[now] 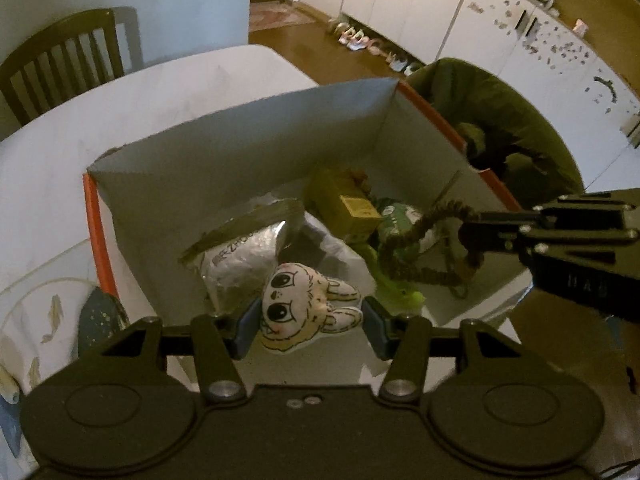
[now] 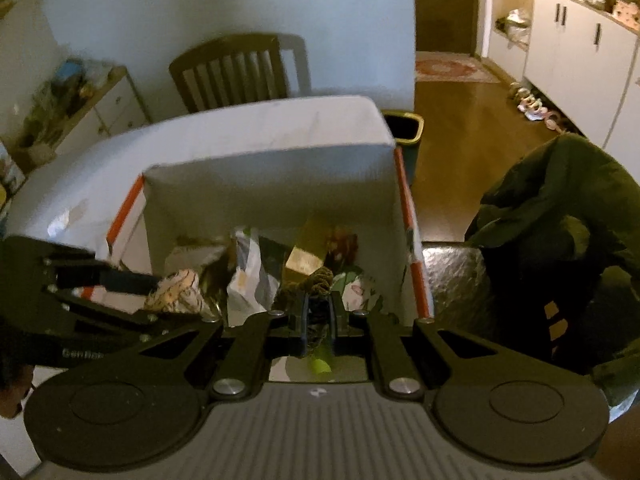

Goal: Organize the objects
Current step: 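Carry the plush with the left gripper while the right gripper carries the rope ring into the shoebox, then open both grippers to drop the plush and rope ring into the shoebox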

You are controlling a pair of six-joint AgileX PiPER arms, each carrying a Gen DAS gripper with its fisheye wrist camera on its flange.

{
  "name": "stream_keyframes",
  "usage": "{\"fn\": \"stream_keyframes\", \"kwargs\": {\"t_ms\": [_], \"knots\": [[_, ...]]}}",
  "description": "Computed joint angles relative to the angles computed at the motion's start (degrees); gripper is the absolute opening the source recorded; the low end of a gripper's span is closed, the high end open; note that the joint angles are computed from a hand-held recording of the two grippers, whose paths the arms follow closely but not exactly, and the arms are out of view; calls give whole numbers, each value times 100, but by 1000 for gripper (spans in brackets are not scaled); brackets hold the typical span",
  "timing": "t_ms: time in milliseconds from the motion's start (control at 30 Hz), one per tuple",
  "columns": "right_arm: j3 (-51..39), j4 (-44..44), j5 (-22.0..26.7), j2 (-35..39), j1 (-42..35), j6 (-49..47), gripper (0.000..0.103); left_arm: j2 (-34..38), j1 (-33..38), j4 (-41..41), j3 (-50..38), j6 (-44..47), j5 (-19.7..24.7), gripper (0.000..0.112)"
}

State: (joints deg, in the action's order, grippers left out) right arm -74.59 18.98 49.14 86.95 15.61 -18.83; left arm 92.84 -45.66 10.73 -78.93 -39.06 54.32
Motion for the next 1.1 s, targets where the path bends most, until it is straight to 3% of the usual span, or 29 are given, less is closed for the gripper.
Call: {"fn": "stream_keyframes", "kwargs": {"t_ms": [467,900,1100], "knots": [[-101,47,39,592,-28,-528,10,798,214,-464,-683,412,372,53],[-280,140,123,814,-134,-716,10,885,427,-827,-554,594,193,53],[-288,250,171,793,-193,-823,10,782,408,-832,-408,449,104,62]]}}
